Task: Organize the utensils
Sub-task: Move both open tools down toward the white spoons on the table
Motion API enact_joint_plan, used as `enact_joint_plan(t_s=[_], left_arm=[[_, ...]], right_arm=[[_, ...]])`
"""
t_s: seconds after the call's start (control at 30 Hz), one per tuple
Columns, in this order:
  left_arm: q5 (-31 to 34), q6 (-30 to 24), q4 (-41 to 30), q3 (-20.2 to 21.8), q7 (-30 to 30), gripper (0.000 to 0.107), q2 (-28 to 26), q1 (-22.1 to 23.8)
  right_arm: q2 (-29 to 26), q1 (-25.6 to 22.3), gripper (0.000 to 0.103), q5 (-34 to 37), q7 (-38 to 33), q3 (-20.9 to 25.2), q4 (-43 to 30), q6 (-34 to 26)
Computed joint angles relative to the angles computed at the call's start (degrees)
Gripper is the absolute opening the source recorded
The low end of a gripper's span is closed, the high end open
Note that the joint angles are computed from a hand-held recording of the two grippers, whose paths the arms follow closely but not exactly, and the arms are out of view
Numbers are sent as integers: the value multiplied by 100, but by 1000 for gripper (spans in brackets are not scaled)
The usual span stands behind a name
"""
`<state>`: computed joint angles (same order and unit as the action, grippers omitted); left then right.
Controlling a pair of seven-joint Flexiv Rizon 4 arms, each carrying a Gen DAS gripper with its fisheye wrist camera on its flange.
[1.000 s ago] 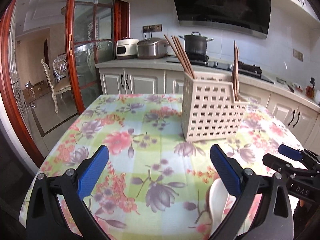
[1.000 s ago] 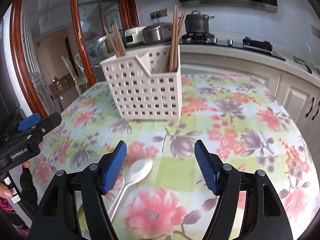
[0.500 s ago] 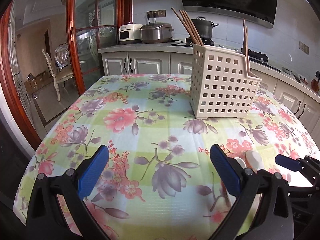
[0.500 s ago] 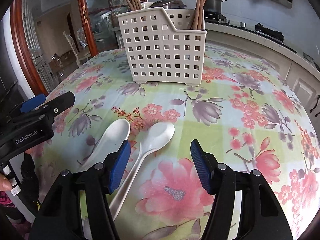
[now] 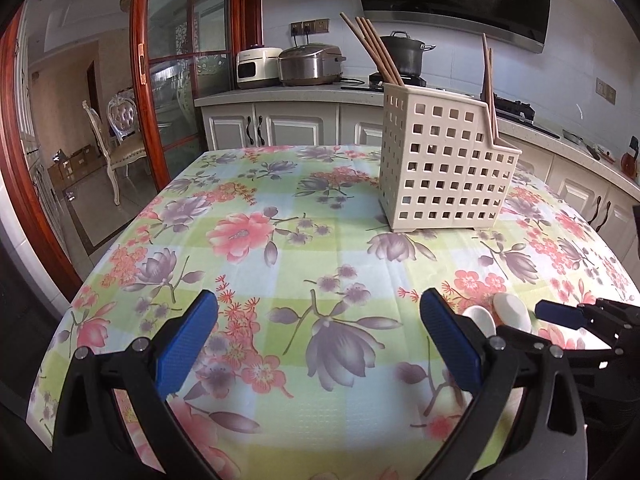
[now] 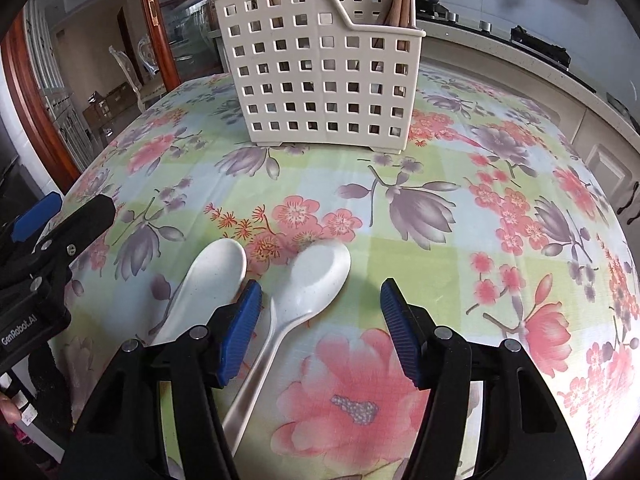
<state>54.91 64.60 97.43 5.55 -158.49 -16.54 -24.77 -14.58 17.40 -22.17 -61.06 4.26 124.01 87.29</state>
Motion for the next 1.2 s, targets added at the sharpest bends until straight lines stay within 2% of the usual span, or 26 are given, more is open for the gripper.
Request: enact_joint_plan(t_s=[0.13, 0.4, 0.63, 0.7, 0.9, 1.03, 1.2], left_arm=[[-32, 20, 23, 2, 12, 98, -5, 20], [-112, -102, 34, 12, 31, 98, -26, 7], [-190, -167, 134, -3, -25, 98, 60, 71], [-240, -210, 148, -26, -5, 98, 59, 98], [-309, -280, 155, -72, 80, 98, 41, 123], [-338, -345, 158, -93, 219, 98, 34, 117], [-199, -543, 76, -118, 360, 98, 4, 20]], right_arm=[[-63, 143, 59, -185, 145, -172, -77, -42], [-123, 112, 59, -216, 157, -132, -173, -111], [-59, -358, 58, 484, -380, 423, -137, -76], [-37, -351, 57, 584, -437, 431, -138, -112], [-65, 7, 55, 253, -182, 80, -187, -206], [-69, 209, 44, -126, 124, -169, -194, -272], [-26, 377, 36, -756, 567, -423, -115, -305]])
